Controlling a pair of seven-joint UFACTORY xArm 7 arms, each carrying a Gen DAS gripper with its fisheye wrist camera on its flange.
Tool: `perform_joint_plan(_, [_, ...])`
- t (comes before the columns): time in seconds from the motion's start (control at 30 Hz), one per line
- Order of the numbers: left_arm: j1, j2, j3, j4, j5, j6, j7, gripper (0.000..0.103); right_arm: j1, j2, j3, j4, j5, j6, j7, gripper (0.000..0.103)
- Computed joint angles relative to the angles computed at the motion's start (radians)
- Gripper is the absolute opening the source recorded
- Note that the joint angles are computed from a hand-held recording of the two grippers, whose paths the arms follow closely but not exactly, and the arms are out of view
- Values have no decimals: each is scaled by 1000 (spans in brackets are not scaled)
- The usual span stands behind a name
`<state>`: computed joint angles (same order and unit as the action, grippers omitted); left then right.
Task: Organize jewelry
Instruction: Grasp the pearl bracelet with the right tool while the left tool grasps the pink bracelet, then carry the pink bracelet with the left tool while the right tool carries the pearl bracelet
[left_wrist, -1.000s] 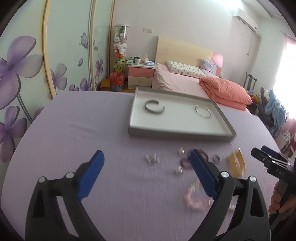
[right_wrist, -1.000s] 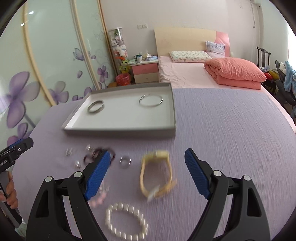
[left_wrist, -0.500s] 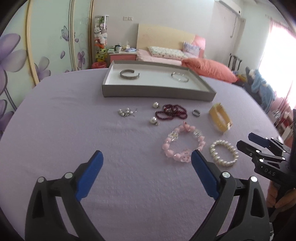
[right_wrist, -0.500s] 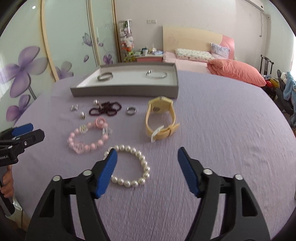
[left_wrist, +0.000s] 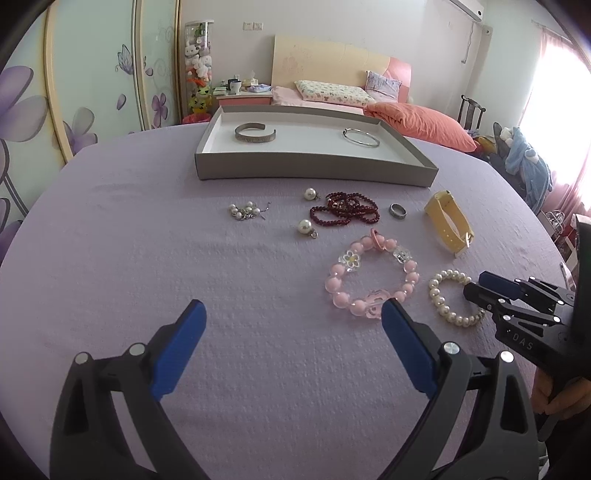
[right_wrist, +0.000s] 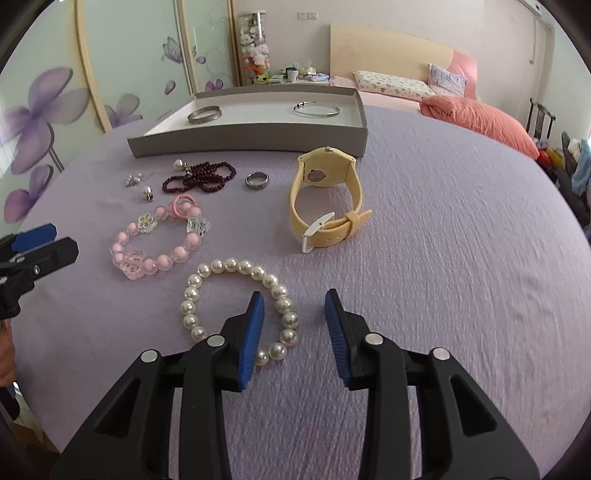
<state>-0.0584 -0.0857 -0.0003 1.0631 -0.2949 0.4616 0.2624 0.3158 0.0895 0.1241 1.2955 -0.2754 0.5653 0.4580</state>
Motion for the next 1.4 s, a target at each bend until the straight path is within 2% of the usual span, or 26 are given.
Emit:
perform_joint_plan(0.1, [-1,8,0,7,-8,8,0,93,9,-1,4,1,-24,4,-4,19])
perform_joint_plan(0.2, [-1,24,-3,21,-16,24,4,88,7,-4,6,-4,1,-1,-25,10])
perform_joint_plan(0.3, [-1,38,-7,33,-25,34,15,83,2,-11,7,-5,34,9,-35,10])
perform_joint_plan(0.47, [-7,62,-20,54,-30,52,41,70,-20,-41,6,-38,144,-33,-55,10])
perform_joint_plan(0.67, [-9,121,-35,108,-23,64,27,54,-28,-53,10,-35,171,-67,-65,10])
perform_joint_plan(0.93, [-6,161,-54,151,-40,68,45,44,-32,-35,10,-16,214,-60,-90,10])
perform_joint_plan(1.07, [-9,174,-56,168,-14,75,39,32,-31,-33,10,-14,228,-59,-96,10])
perform_joint_plan(1.2, [-6,194,-58,194,-3,85,38,30,-29,-29,11,-10,235,-61,-98,10])
perform_joint_plan(1.4, [-18,184,-56,173,89,59,14,27,-33,-29,11,-7,274,-59,-125,10])
